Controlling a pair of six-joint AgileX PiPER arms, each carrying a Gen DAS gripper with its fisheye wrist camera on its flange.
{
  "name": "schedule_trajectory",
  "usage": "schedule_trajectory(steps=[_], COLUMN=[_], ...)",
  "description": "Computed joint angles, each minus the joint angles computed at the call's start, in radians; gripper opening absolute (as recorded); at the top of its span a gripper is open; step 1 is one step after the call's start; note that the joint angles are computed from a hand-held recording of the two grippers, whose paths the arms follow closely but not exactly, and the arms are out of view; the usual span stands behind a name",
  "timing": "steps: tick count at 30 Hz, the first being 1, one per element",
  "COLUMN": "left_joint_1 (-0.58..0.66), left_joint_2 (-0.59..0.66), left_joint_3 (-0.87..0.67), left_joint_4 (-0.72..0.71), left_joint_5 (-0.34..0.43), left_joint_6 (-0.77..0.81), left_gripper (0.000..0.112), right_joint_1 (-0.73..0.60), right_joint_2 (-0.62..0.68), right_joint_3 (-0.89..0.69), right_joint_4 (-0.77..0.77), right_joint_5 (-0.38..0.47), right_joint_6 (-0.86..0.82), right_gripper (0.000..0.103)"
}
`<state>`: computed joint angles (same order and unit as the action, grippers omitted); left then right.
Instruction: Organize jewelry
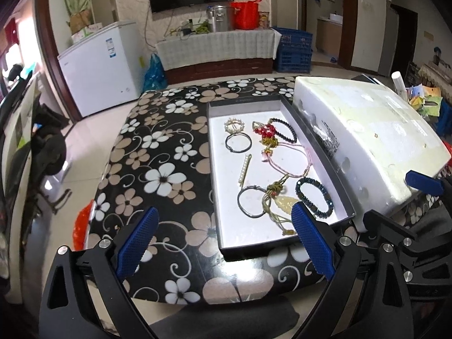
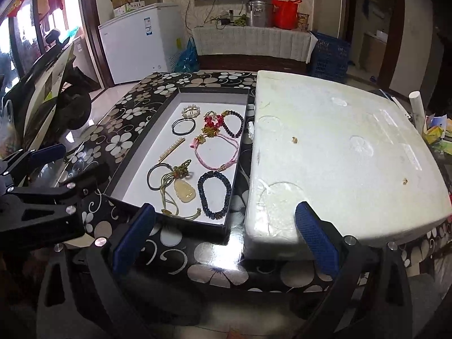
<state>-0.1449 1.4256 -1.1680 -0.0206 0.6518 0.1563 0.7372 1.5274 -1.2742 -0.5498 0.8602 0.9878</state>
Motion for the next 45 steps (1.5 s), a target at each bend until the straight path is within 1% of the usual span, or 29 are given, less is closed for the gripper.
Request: schedule_trajectory(steps=[35, 39, 42, 45], left_joint_1=[0.013, 0.018, 0.033, 0.016], left_joint_2=[0.013, 0.011, 0.007, 0.002], left_joint_3=[-0.01, -0.011, -0.008, -0.003], left_joint_4=[-0.011, -0.031, -0.107, -0.082], left_joint_5=[0.011, 0.01, 0.011, 0.004], left_joint_6=[0.002, 0.022, 0.101, 0.083], left_gripper=[0.096, 0.096, 0.096, 0.096], right_joint_1=[-0.011, -0.012, -0.012, -0.012], right_joint_2=[-0.009, -0.009, -0.009, -0.009], right_joint_3=[0.007, 0.007, 0.006, 0.006], right_joint_4=[0.007, 0.008, 0.008, 0.008], right_joint_5=[-0.002, -0.004, -0.003, -0.002], right_joint_6=[-0.002, -0.003, -0.002, -0.003], right_gripper=[0.098, 0.098, 0.098, 0.098])
